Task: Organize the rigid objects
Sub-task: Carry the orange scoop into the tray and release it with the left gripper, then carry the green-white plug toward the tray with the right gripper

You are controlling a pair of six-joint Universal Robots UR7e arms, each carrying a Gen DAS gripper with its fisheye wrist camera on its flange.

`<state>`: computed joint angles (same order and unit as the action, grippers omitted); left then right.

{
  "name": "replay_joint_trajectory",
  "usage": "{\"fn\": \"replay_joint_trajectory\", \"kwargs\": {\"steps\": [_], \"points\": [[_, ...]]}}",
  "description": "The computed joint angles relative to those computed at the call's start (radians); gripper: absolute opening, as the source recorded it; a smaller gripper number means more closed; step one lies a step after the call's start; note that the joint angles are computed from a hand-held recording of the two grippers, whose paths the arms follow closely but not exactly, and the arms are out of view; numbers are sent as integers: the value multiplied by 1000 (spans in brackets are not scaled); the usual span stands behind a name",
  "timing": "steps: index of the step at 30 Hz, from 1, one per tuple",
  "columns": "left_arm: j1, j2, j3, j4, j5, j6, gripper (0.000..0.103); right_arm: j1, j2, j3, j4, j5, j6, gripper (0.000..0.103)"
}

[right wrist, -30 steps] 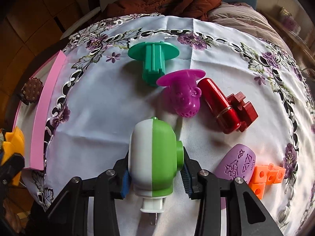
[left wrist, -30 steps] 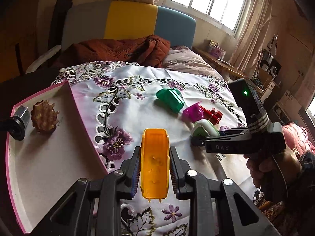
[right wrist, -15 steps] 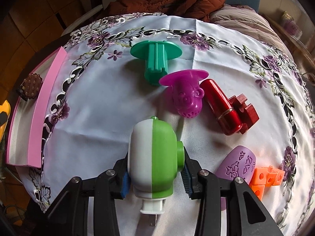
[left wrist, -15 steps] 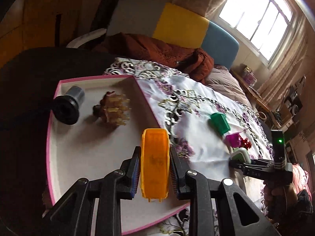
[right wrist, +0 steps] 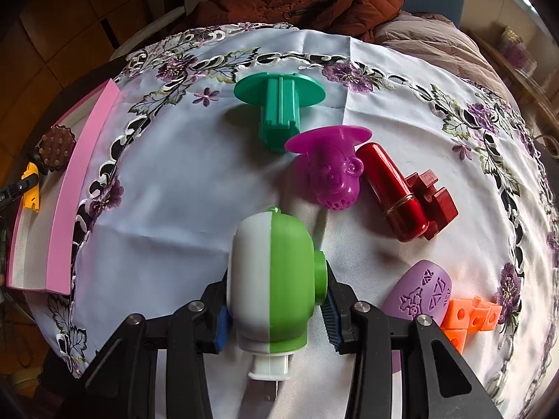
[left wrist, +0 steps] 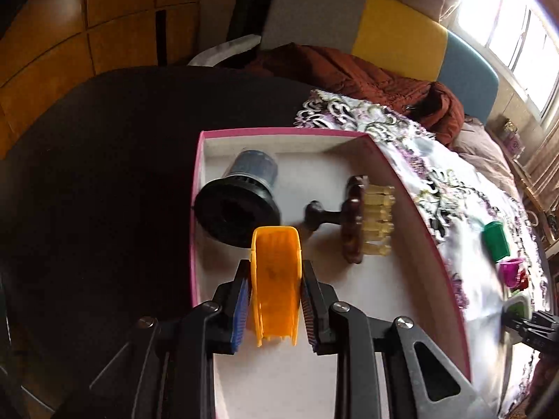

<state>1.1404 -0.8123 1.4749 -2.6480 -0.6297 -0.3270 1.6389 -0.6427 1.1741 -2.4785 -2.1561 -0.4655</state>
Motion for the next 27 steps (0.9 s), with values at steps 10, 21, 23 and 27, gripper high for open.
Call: {"fn": "replay_joint_trajectory", "kwargs": {"steps": [10, 21, 23, 27], "points": [[-22, -34, 63, -45, 59, -11, 40, 0, 1, -1, -1, -3, 1, 43], [-98, -85, 188, -107, 166, -66, 40, 5, 4, 13, -43, -22, -42, 43], [-108, -93, 200, -114, 173, -64, 40, 6, 4, 15, -50, -25, -51, 43], [-126, -97, 215, -143, 194, -38, 40, 8, 4, 26, -81, -37, -70, 42]]}}
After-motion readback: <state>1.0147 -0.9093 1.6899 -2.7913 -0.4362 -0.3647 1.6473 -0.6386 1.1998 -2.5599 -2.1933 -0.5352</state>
